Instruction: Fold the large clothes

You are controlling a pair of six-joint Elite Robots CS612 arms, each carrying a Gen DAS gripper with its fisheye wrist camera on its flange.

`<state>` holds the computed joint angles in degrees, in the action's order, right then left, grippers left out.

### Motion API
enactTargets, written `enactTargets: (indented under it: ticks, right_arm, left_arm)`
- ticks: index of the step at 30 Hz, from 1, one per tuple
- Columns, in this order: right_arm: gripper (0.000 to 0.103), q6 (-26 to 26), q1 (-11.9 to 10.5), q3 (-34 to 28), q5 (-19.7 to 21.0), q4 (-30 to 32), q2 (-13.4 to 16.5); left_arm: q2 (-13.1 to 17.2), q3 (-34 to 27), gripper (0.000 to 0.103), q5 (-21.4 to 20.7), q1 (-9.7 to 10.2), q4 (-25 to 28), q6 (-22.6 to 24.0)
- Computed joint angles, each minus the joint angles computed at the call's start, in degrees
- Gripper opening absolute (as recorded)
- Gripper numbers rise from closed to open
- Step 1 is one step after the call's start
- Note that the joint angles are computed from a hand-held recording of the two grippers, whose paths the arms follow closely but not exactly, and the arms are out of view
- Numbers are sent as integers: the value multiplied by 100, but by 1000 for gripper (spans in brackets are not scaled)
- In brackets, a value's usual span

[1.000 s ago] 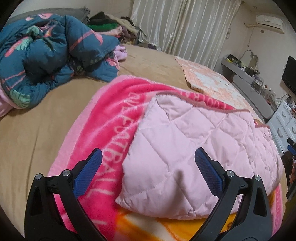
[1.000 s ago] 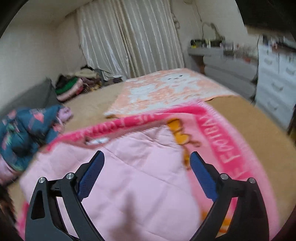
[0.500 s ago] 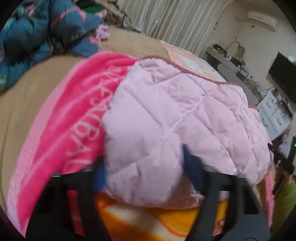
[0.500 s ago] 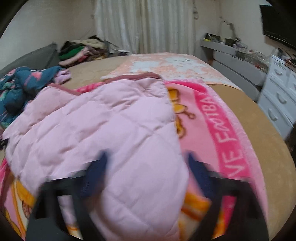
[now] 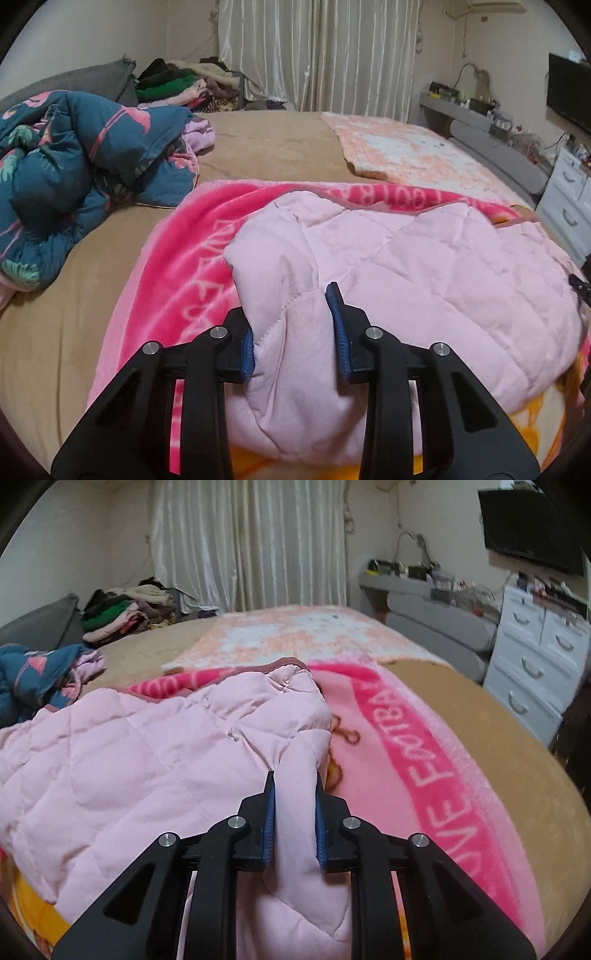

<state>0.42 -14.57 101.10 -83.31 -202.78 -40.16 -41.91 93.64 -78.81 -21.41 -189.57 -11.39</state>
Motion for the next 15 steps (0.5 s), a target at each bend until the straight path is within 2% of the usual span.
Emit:
enactTargets:
  ticks: [4, 9, 12, 13, 14, 15]
  right_arm:
    - [17, 58, 43, -103, -100, 103, 110]
    - [19, 173, 100, -242, -256, 188, 263]
    - [26, 147, 126, -253, -373, 395, 218]
    - [32, 203, 140, -224, -472, 398, 175]
    - [43, 267, 148, -184, -530, 343, 139]
    - [48, 317, 151, -132, -552, 217, 108]
  left_arm:
    - [244, -308, 27, 51, 31, 415, -18]
    - [377, -398, 30, -181, 108, 463, -391]
    - [357, -358, 36, -201, 111, 373, -470]
    - [307, -279, 37, -182, 115, 283, -581]
    - [265, -224, 44, -182, 116, 230, -652]
    - [211, -140, 52, -170, 108, 110, -693]
